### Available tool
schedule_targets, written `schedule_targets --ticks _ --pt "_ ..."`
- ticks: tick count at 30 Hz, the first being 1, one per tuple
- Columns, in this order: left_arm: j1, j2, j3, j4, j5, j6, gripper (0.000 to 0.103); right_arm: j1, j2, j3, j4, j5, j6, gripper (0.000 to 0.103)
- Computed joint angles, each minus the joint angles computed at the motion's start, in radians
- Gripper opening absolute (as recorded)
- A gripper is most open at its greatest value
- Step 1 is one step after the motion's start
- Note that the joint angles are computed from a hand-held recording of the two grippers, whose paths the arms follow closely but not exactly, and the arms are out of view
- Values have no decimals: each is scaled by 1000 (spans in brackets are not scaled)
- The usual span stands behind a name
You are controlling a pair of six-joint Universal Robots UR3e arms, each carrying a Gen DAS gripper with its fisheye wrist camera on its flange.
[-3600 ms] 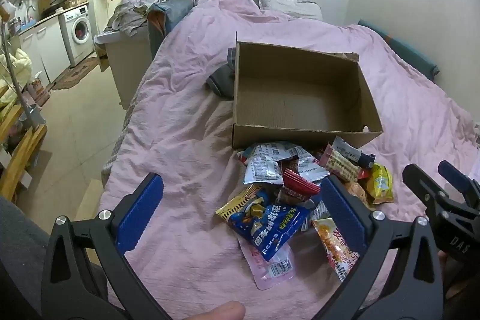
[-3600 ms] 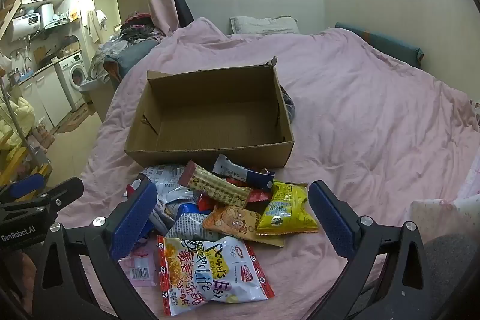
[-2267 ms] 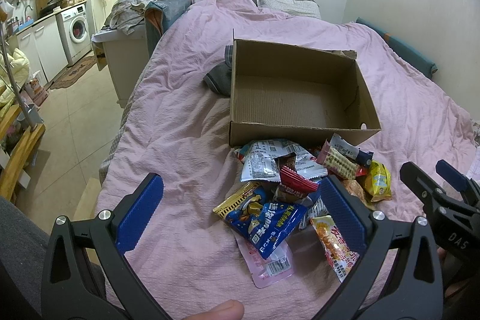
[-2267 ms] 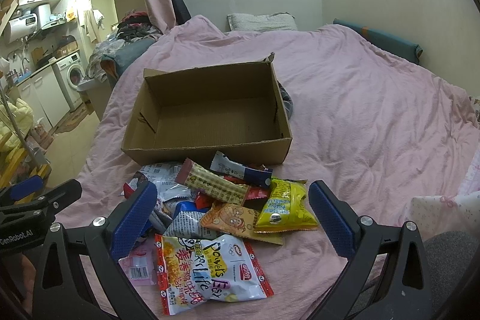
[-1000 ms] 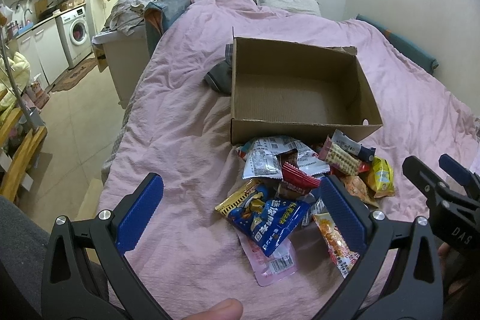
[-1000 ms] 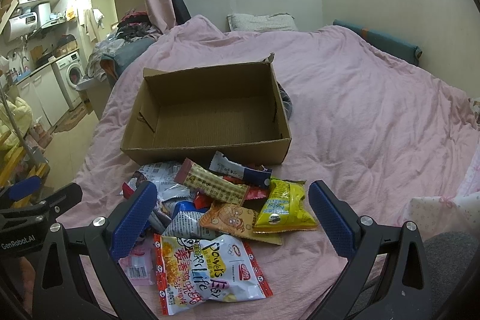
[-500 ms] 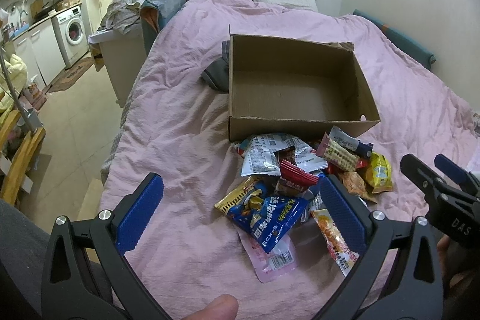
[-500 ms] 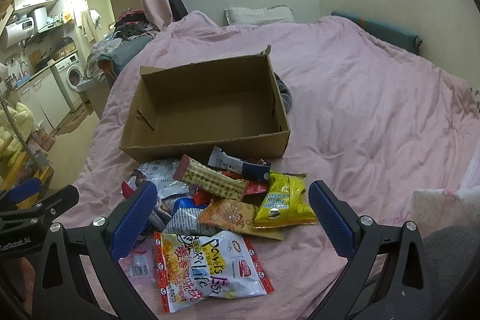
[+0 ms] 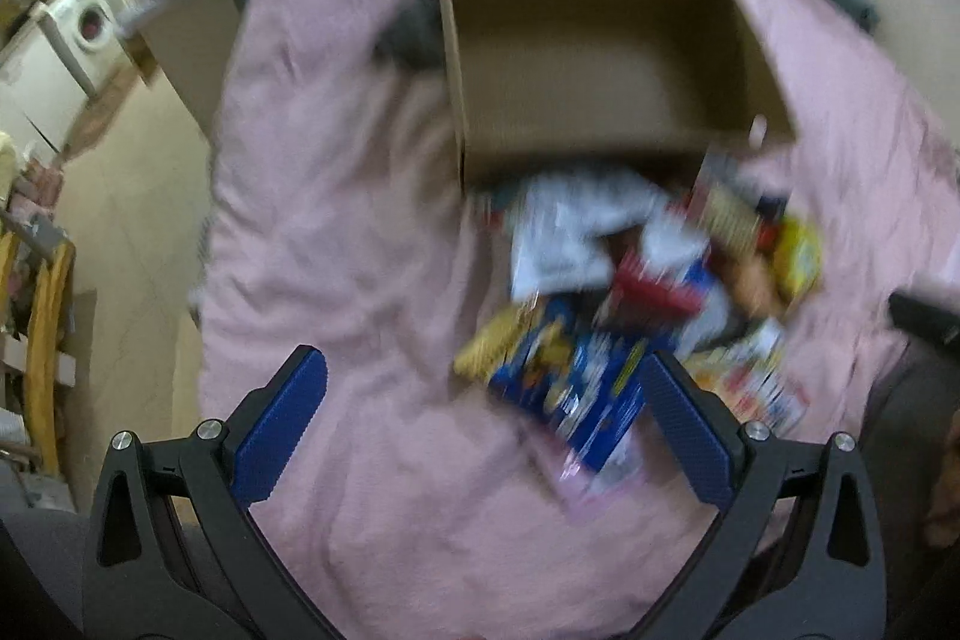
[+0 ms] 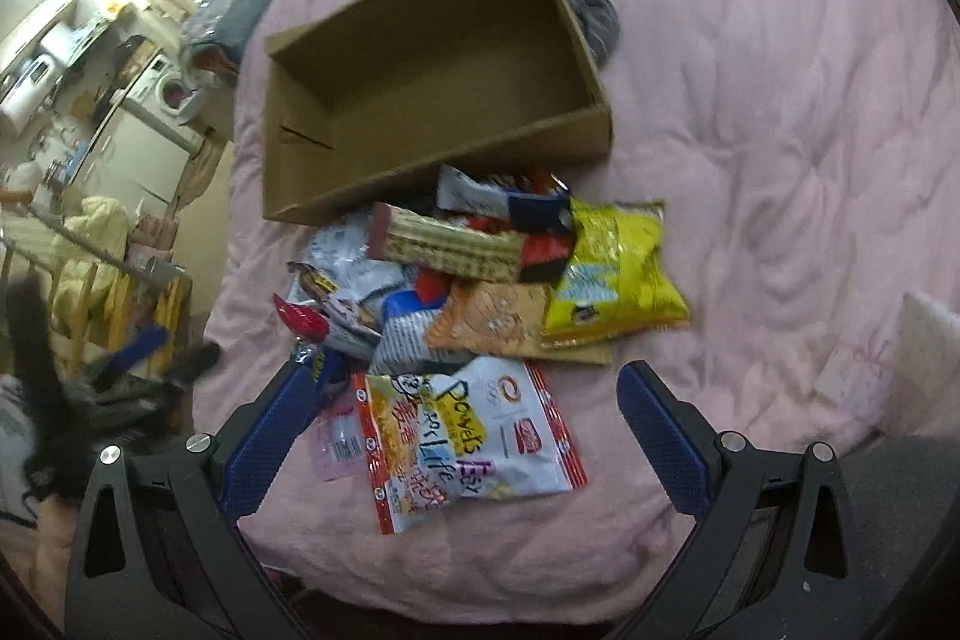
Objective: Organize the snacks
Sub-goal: 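Grasp the blue-and-white bag with the left tool while the right tool grasps the white Dowels bag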
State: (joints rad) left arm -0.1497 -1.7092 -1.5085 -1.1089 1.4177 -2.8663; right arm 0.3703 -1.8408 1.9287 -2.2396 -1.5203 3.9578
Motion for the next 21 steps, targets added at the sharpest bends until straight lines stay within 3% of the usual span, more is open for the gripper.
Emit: schedule_targets --ticks 3,6,9,16,21 --pt "-8 -39 7 -65 -11 34 103 -64 8 25 13 129 -36 103" --pt "-59 -62 7 -73 18 94 102 -88 31 38 13 191 -64 103" --pt "-99 -99 31 -72 62 121 102 -95 41 71 -13 196 -69 103" --pt "-119 -273 239 -194 46 159 102 -133 22 137 -47 237 -82 103" --pt "-152 -417 367 -232 124 180 102 -141 14 142 -32 242 -102 103"
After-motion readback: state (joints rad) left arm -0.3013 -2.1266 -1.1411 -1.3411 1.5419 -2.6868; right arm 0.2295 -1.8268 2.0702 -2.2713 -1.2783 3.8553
